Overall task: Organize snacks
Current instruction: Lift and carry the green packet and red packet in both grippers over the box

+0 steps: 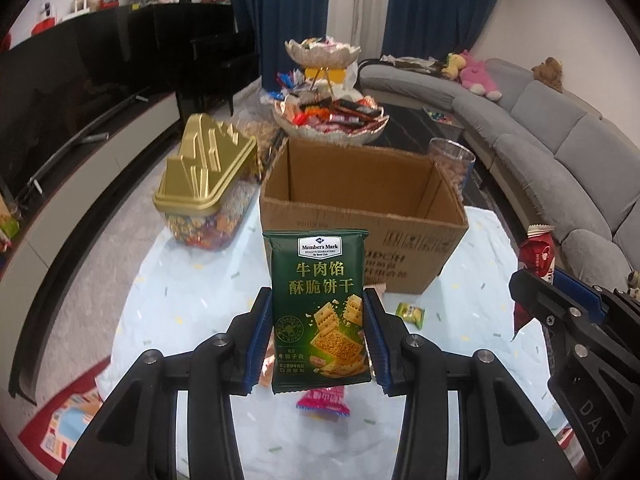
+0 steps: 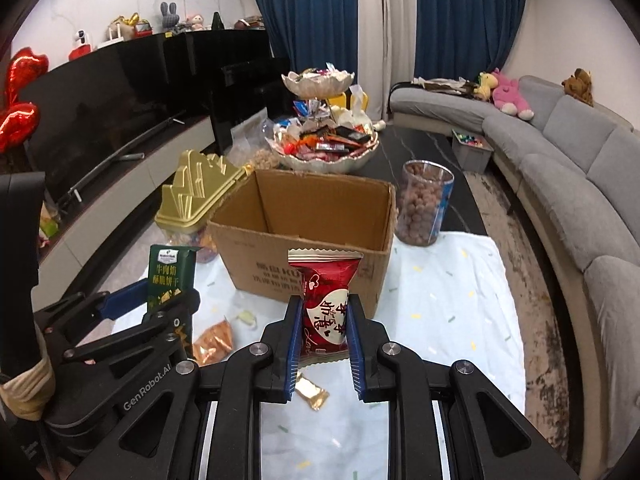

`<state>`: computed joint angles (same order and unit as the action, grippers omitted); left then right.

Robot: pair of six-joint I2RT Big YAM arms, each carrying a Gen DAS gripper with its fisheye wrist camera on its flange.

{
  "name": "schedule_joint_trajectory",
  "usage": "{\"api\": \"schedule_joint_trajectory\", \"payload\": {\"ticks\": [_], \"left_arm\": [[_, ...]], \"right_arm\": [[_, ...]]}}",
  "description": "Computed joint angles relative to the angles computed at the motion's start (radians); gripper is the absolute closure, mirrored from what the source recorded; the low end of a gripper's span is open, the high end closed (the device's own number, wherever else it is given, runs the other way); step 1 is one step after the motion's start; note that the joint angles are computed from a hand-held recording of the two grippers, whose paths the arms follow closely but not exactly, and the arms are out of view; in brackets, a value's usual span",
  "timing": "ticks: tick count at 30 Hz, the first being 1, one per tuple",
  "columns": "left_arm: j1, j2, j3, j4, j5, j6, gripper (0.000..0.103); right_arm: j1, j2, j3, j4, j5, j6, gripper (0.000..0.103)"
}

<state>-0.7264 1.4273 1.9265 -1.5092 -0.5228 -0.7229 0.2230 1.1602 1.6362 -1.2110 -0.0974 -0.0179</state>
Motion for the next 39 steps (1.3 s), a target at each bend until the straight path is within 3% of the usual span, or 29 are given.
{"api": "schedule_joint_trajectory", "payload": {"ticks": [6,23,39], "left_arm": [[0.015,0.014,0.047,0.032,-0.010,0.091,0.060],[0.125,0.107,0.207,0.104,0.067,0.294,0.060],[0.228,0.193,0.283,0.207,0.162,0.428,0.060]], "right_arm": [[0.001,0.010,0.023,0.012,0.003,0.004,0.081],[0.005,0.128,0.162,0.037,0.009,0.027,0.081],[0.013,0.272,0.292,0.076,0.023,0.026,0.081]]}}
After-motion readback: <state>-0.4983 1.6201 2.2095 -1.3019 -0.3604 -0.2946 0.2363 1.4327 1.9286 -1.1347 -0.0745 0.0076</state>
